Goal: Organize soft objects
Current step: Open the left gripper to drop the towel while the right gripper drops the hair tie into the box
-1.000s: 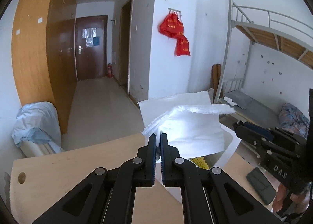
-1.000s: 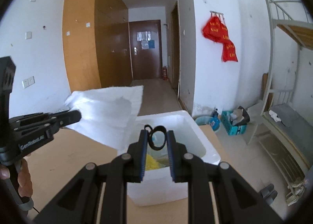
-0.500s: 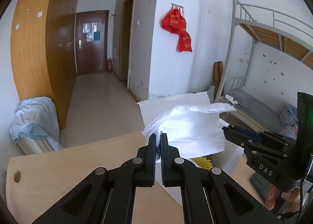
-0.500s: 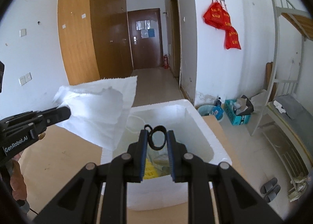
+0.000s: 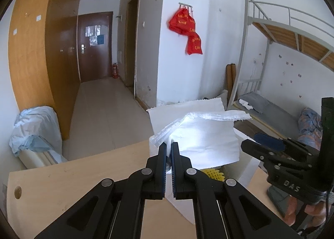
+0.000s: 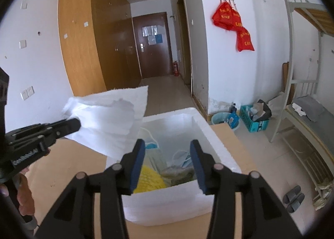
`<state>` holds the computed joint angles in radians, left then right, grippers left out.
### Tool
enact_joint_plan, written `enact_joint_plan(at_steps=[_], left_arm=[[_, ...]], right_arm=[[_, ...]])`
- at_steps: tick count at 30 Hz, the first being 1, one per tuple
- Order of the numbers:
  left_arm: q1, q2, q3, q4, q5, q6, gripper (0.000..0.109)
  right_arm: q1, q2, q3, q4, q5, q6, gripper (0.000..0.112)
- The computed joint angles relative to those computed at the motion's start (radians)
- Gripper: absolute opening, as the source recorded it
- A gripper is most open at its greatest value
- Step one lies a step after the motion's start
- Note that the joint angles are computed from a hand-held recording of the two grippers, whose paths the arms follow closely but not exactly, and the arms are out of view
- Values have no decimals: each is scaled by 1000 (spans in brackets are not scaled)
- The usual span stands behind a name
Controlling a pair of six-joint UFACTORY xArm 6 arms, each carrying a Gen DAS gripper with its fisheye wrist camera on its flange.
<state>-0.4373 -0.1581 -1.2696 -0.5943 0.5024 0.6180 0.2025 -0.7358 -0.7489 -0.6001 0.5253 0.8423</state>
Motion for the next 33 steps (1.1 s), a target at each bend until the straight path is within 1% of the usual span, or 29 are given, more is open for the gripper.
enact_joint_plan(at_steps=[5,10,14,17,20,22,26,28,29,30,31,32,33], left_arm=[[-21,27,-29,28,14,-9,4],[-55,50,-39,87,6,-40,4],[-72,72,-60,103,27,-47,4],[-84,94,-83,142,28,-80,4],[-89,115,-108,140,44,-79,5],[-91,119,-111,151,39,-87,6],[-90,147,-152,190,73,-125,9],[-92,152,-156,221,68,-143,15],[-93,151,-150,237,53,-160,24],[-92,151,-149,241,44,-169,41],[-90,149,-147,229,37,-163,51],[-90,145,-140,221,24,-162,66],[-88,138,-129,209,0,-160,73]], right_arm=[[20,-46,16,-51,35,40,55],[28,-54,16,-64,54,46,55],[31,-64,18,-57,60,41,55],[40,-63,12,-73,73,48,55],[39,-64,14,-72,71,51,55],[37,-64,16,-67,66,45,55],[38,-67,19,-71,64,49,55],[39,-67,20,-73,63,49,55],[39,-68,20,-73,63,49,55],[38,-66,19,-75,61,49,55],[37,-66,19,-73,60,47,55],[37,-65,18,-72,59,45,55],[36,-66,20,-70,57,43,55]])
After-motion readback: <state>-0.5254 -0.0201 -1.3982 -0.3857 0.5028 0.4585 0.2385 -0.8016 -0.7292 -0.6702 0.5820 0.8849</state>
